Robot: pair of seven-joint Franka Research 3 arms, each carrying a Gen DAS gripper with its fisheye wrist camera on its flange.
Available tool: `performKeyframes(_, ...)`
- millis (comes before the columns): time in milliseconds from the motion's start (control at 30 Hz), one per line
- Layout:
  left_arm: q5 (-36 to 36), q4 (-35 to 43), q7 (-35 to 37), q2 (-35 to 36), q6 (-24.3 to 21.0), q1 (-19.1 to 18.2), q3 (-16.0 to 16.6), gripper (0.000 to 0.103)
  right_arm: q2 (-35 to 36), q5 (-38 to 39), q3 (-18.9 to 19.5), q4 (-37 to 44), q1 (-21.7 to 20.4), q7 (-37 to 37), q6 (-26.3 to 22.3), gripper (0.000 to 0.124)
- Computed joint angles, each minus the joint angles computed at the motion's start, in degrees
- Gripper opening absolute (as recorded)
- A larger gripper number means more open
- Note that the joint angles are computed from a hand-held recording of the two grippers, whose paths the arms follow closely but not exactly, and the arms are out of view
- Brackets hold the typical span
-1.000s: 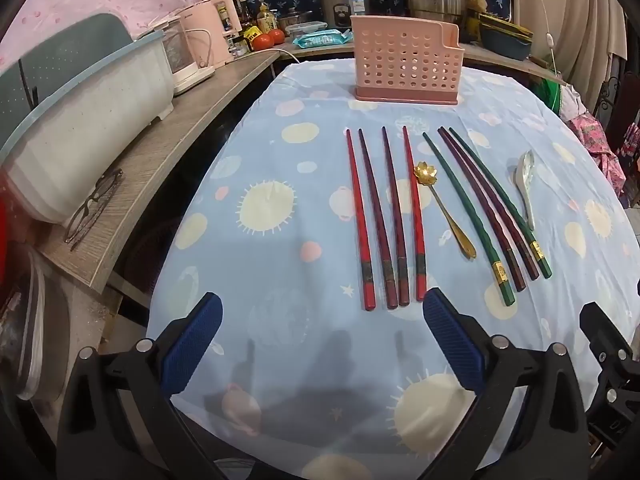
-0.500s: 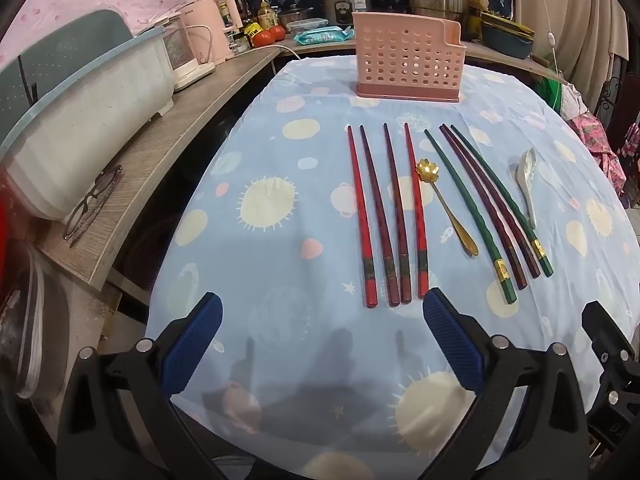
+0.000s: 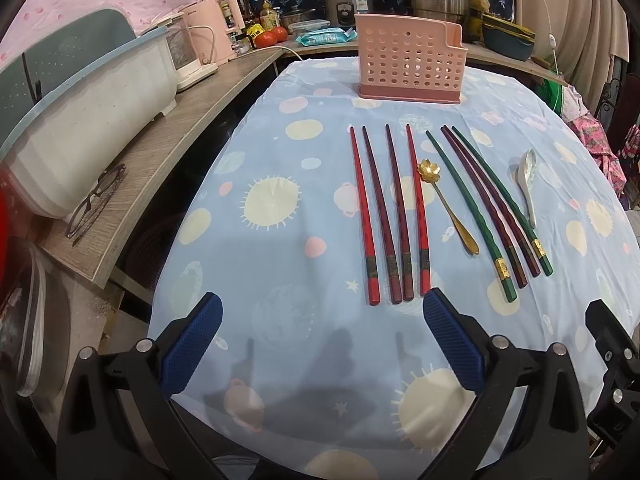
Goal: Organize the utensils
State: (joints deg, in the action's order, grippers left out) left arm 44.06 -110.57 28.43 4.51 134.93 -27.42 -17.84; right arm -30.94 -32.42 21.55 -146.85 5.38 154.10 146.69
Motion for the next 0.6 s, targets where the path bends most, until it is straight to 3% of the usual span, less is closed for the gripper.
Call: performKeyframes(600, -0.1, 0.0, -0.7, -0.1, 0.0, 0.1, 0.1, 0.096, -0.4, -0.3, 0.2, 0.1, 0.1, 0.5, -0.6, 0.096)
